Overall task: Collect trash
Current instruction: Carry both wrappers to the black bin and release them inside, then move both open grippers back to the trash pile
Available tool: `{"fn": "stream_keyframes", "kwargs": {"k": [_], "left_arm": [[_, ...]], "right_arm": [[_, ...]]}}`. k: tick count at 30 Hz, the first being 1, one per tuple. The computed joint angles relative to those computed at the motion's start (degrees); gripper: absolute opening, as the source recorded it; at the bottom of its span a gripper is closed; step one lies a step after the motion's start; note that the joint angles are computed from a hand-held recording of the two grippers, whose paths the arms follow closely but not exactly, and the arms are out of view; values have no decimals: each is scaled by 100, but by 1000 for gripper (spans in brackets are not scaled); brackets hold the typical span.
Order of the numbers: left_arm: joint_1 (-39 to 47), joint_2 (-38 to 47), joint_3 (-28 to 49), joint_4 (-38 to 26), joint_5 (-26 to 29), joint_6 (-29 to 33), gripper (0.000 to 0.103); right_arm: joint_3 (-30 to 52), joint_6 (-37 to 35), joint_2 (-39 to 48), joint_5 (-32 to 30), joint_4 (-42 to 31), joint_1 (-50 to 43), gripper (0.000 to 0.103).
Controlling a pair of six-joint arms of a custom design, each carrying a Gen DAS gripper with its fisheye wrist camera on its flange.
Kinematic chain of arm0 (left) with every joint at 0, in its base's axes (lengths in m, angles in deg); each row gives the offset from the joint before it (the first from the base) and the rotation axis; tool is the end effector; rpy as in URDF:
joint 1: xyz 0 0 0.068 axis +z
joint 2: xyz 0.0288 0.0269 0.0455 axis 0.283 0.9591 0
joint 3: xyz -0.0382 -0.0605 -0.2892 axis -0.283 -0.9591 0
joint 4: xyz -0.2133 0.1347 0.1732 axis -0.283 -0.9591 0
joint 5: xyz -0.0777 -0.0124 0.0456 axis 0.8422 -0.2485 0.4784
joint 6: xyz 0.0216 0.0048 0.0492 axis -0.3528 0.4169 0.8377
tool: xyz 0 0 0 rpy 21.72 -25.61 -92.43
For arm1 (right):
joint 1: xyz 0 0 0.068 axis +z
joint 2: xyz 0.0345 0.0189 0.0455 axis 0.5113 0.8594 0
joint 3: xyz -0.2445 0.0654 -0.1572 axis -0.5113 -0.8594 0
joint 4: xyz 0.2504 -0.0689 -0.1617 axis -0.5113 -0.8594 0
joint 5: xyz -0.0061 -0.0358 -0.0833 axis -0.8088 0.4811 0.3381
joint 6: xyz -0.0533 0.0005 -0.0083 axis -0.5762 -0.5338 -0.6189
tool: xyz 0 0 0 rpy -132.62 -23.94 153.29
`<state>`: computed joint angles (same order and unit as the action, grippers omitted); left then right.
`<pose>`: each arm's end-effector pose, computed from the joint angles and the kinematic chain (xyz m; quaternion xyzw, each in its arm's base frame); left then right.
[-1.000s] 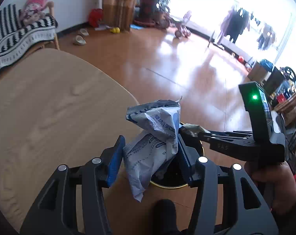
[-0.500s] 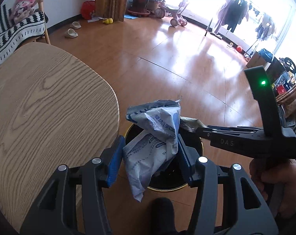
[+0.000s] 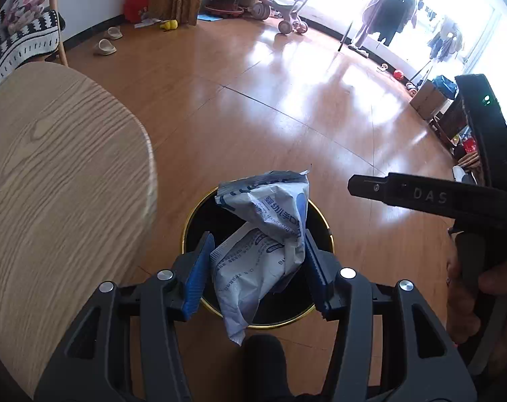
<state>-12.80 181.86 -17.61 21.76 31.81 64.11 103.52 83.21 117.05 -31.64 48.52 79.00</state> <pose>0.2363 -0.1423 0.0646 0.2542 0.9226 -0.1878 0.2212 0.1575 0.1606 0.0819 0.2674 0.9430 0.0490 0.1919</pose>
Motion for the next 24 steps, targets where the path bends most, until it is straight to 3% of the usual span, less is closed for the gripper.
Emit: {"fn": "stream_keyframes", "kwargs": {"k": [3, 5, 8, 15, 19, 24], "left_arm": [[-92, 75, -4, 138, 27, -53, 52], [-105, 87, -33, 224, 50, -69, 67], [-54, -121, -155, 235, 87, -57, 73], [643, -1273, -413, -667, 306, 236, 78], [1743, -2443, -567, -1591, 531, 755, 90], [3971, -3258, -298, -2931, 1206, 2066, 91]], "right_arm": [[16, 109, -145, 148, -156, 26, 67], [14, 227, -317, 303, -330, 58, 71], [1, 342, -559, 480, -469, 94, 72], [699, 410, -294, 776, -667, 486, 73], [1614, 99, 336, 903, -667, 756, 77], [3370, -572, 1612, 916, -693, 1177, 77]]}}
